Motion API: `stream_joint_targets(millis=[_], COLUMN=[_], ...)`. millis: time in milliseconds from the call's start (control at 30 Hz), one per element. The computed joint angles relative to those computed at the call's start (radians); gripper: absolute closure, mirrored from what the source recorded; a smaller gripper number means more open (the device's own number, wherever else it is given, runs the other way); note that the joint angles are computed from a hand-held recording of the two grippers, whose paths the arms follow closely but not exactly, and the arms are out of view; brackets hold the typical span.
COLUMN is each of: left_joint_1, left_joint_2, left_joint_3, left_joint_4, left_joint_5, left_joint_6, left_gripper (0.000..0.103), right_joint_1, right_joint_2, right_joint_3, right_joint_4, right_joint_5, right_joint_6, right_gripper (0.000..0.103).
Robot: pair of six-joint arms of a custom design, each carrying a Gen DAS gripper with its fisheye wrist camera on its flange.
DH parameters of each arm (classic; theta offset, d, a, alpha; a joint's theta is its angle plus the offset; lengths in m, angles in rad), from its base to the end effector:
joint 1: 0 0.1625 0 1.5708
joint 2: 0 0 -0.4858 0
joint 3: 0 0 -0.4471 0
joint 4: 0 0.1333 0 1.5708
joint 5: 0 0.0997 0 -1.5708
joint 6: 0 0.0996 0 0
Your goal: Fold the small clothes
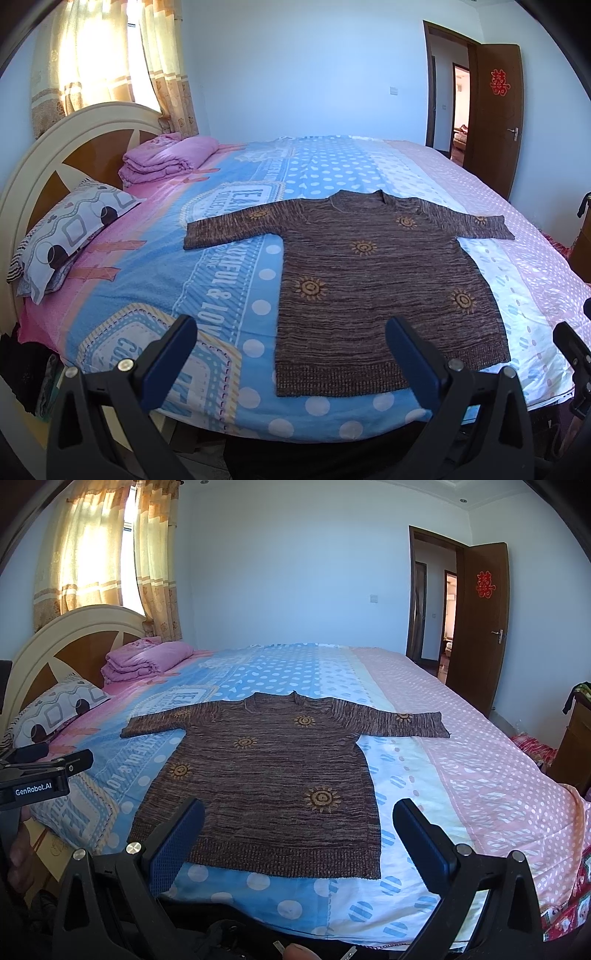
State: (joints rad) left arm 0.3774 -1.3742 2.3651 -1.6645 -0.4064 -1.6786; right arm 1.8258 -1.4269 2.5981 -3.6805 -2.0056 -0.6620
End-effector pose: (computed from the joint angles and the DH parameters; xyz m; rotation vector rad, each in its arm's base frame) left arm -0.2623 -0.3458 0.1624 0.1267 1.9698 -1.1057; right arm 0.1831 -0.3402 0.2584 0.8000 -2.2123 1.0565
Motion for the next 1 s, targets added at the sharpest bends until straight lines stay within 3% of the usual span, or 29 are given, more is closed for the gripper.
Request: stream_joint_targets(millis=[1000], left_joint_1=[0.002], left_joint_2=[-0.011], left_joint_3=[0.0], left_joint_4=[0.035], left_joint_5=[0.003], left_joint_6=[-0.022], left_gripper=[0.0], right_joint_1=[-0.007], right_joint_2=[-0.013], right_joint_3=[0.002], right_joint_4=[0.041], right_joint_5=[0.015], right_joint_6=[-0.004], right_gripper=[0.001])
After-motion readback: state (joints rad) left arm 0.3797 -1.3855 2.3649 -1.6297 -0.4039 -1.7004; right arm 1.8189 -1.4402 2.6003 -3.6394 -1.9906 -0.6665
